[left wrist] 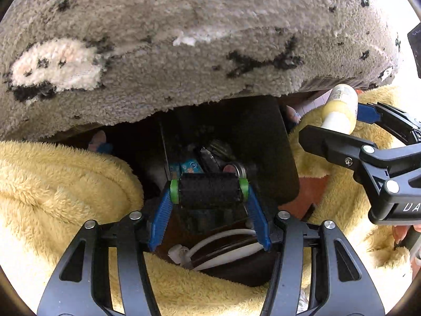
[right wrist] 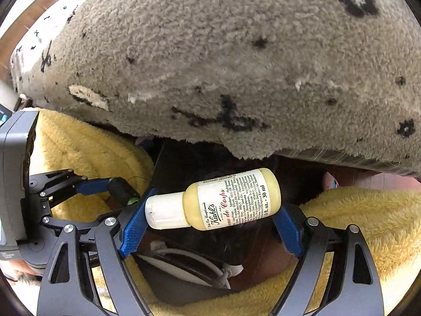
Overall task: Collect trash
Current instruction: 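Open both tools to drop the bottle and spool into the bin, then move both open tools back up over the remaining items on the bed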
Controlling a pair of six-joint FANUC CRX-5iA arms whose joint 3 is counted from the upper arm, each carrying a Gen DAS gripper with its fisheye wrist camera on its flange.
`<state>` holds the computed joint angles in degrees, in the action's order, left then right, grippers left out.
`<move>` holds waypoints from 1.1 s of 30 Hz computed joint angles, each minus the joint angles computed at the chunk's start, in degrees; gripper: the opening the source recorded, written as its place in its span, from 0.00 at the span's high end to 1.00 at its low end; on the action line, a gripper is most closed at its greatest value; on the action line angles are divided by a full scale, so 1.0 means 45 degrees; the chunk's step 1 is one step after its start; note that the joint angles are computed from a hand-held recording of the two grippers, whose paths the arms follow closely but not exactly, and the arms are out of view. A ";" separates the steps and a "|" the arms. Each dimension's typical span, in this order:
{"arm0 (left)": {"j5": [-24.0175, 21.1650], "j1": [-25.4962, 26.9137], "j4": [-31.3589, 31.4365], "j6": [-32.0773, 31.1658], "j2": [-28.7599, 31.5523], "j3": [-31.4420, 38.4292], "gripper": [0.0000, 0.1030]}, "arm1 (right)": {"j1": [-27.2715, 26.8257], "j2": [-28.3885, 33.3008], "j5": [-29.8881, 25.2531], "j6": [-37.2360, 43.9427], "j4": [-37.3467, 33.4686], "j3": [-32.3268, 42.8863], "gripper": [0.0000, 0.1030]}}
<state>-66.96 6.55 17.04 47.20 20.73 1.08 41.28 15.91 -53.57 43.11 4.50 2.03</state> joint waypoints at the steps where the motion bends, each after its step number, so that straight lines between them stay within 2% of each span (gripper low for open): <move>1: 0.0001 0.0002 0.0045 0.0044 0.0013 0.0030 0.40 | -0.0021 0.0000 0.0024 0.0017 -0.0030 0.0023 0.17; 2: 0.0016 0.0037 0.0105 0.0046 0.0001 0.0013 0.36 | -0.0053 0.0009 0.0017 0.0030 -0.0060 0.0080 0.17; 5: -0.0106 0.0137 0.0173 0.0087 -0.0016 0.0163 0.29 | -0.0169 -0.0064 0.0091 0.0016 -0.0024 0.0135 0.08; 13: -0.0205 0.0236 0.0196 0.0101 -0.0273 0.0478 0.21 | -0.0176 -0.0338 -0.0204 -0.0471 0.0882 0.0197 0.08; 15: -0.0117 0.0310 0.0377 0.0021 -0.0412 0.0520 0.20 | -0.0031 -0.0472 -0.0289 -0.0987 0.1729 0.0035 0.08; 20: 0.0458 0.0491 0.1116 -0.0320 -0.0797 0.0676 0.20 | 0.0314 -0.1105 -0.0340 -0.3204 0.5173 -0.0908 0.10; 26: 0.1373 0.0634 0.2366 -0.0983 -0.1146 0.1314 0.20 | 0.0170 -0.1685 -0.0425 -0.4510 0.8070 -0.1546 0.10; 28: 0.1736 0.0644 0.2723 -0.1242 -0.1059 0.1632 0.20 | -0.0024 -0.1692 -0.0351 -0.4684 0.8803 -0.1491 0.10; 33: 0.2448 0.0210 0.2794 -0.0706 -0.0236 0.3259 0.20 | -0.0770 -0.1486 -0.0167 -0.5277 1.0782 -0.1228 0.10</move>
<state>-55.94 7.50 29.61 44.02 19.67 15.75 37.82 9.23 -54.32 19.37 53.02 -3.50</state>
